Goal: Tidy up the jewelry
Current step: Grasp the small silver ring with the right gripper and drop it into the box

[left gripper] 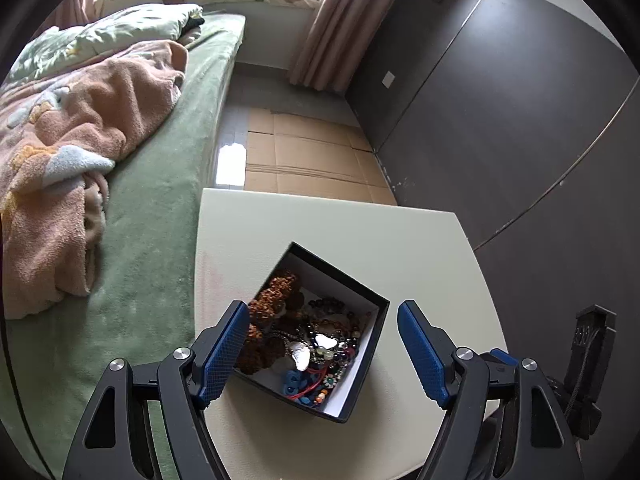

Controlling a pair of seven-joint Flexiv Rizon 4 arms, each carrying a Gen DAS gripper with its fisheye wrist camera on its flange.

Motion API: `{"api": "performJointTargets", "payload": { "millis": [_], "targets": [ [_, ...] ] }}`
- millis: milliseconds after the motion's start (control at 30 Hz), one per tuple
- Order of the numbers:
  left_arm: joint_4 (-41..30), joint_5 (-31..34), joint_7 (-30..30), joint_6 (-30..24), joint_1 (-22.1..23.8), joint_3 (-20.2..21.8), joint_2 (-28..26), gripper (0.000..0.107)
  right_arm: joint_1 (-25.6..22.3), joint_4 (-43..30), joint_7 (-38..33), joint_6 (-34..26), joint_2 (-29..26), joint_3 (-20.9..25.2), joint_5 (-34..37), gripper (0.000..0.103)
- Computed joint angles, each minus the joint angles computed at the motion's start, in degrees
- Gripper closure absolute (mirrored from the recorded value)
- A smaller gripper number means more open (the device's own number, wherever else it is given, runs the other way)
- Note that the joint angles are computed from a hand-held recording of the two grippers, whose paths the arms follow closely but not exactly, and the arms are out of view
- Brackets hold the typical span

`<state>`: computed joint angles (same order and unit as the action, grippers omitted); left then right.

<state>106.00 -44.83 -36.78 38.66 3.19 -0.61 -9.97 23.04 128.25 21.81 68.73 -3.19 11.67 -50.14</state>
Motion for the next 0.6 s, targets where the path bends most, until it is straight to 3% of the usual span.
{"api": "performJointTargets", "payload": {
  "millis": [67, 133, 233, 300, 433, 600],
  "targets": [
    [-0.58, -0.58, 0.18, -0.18, 0.71, 0.37, -0.15, 0.030, 0.23, -1.88, -2.51, -0.48, -1.48, -0.11, 1.51, 0.016],
    [-1.43, -0.97, -0.05, -0.46, 1.59, 0.73, -0.65, 0.030, 0.90, -4.61, -7.64, -2.10, -3.57, 0.17, 5.69, 0.023],
    [-2.33, -1.41, -0.70, -0.99, 2.93, 1.13, -1.29, 0.030, 1.53, -9.01, -18.49, -3.60, -7.62, 1.10, 15.77, 0.041],
    [-2.50, -1.87, -0.60, -1.11, 3.74, 1.30, -1.59, 0.030, 2.07, -12.60, -25.29, -7.83, -10.05, 1.85, 22.71, 0.054],
    [-2.80, -2.23, -1.03, -1.29, 4.89, 1.43, -2.29, 0.030, 3.14, -16.11, -31.25, -11.70, -12.55, 1.39, 29.83, 0.060],
    [-3.80, -2.09, -2.22, -2.65, 5.90, 1.10, -3.73, 0.030, 4.70, -18.98, -32.99, -16.05, -13.31, 0.17, 31.33, 0.063]
  ]
}}
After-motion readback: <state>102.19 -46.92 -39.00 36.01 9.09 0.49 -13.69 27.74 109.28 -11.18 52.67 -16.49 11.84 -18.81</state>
